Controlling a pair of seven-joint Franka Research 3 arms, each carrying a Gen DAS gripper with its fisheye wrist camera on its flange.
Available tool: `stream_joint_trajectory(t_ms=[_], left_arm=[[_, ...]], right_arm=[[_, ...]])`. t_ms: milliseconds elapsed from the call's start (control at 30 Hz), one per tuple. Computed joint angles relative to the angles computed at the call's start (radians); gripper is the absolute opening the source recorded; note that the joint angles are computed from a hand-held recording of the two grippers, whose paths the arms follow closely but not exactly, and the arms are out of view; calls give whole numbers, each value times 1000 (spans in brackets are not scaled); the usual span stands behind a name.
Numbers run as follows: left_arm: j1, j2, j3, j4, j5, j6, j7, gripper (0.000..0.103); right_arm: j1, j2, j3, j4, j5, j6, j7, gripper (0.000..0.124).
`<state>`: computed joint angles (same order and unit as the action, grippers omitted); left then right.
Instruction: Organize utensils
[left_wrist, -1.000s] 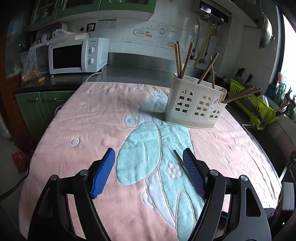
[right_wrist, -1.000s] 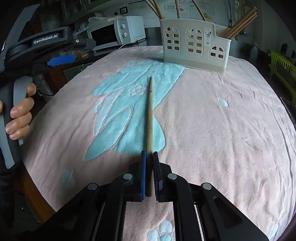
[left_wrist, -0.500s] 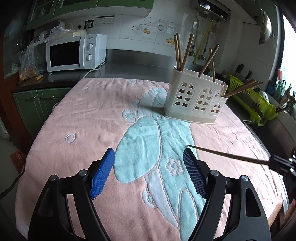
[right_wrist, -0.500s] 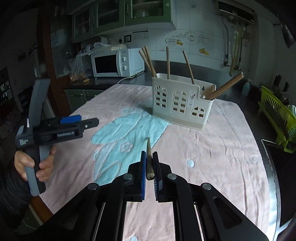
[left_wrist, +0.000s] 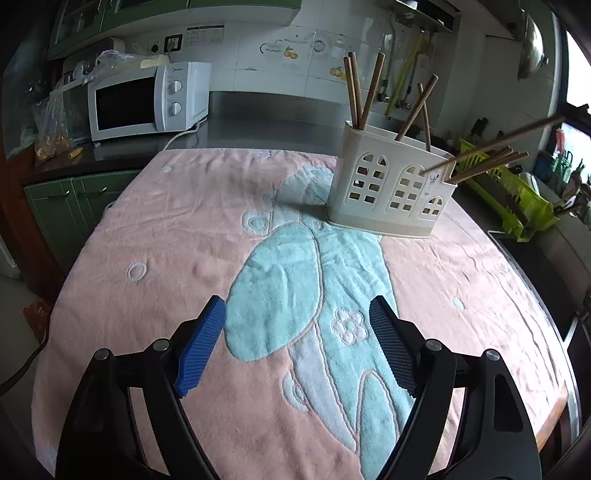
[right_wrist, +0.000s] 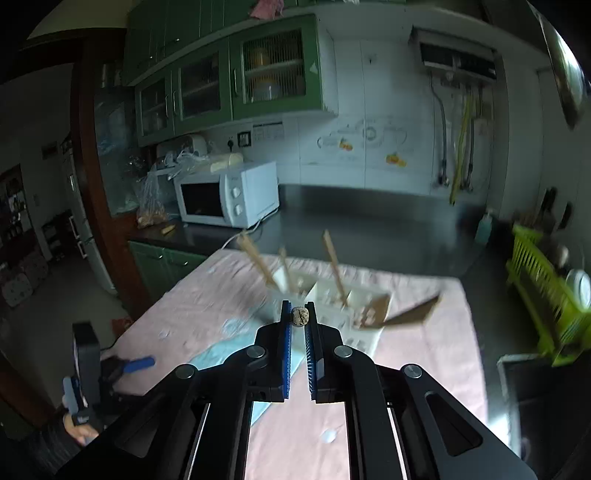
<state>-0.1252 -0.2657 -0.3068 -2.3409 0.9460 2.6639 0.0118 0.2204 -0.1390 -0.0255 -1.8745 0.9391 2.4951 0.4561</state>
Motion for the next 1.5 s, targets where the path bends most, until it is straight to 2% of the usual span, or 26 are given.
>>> stream_joint_trajectory(t_ms=[167, 467, 533, 733, 833, 900, 1067, 1200, 1300, 1367, 1500], left_arm=[[-2, 11, 4, 1, -11, -3, 5, 83], [-6, 15, 8, -1, -25, -8, 8, 85], [-8, 14, 9, 0, -28, -8, 11, 85], [-9, 0, 0, 2, -20, -25, 13, 88], [-9, -11, -7, 3, -8, -42, 10, 92], [-10, -17, -17, 8, 4, -74, 5, 95], [-21, -37, -23, 5, 2, -110, -4, 98], [-29, -50, -30, -1, 4, -121, -16, 98], [-36, -52, -38, 0, 8, -136, -17, 98], [-42, -56, -43, -1, 10, -149, -16, 98], [-53, -69, -56, -3, 21, -187, -19, 98]], right_arm=[[-18, 94, 13, 192, -98, -54, 86, 7], [-13, 292, 68, 400, -394, -95, 301, 7], [-14, 333, 77, 432, -418, -115, 331, 7], [-27, 367, 100, 435, -409, -106, 345, 7], [-36, 333, 108, 379, -368, -58, 310, 14], [-41, 294, 110, 324, -329, -17, 271, 23], [-38, 145, 96, 113, -169, 97, 89, 40], [-1, 23, 63, -79, -47, 176, -63, 57], [32, -48, 31, -198, 29, 198, -141, 68], [57, -89, 17, -279, 84, 248, -189, 75], [81, -135, -13, -381, 138, 242, -185, 79]])
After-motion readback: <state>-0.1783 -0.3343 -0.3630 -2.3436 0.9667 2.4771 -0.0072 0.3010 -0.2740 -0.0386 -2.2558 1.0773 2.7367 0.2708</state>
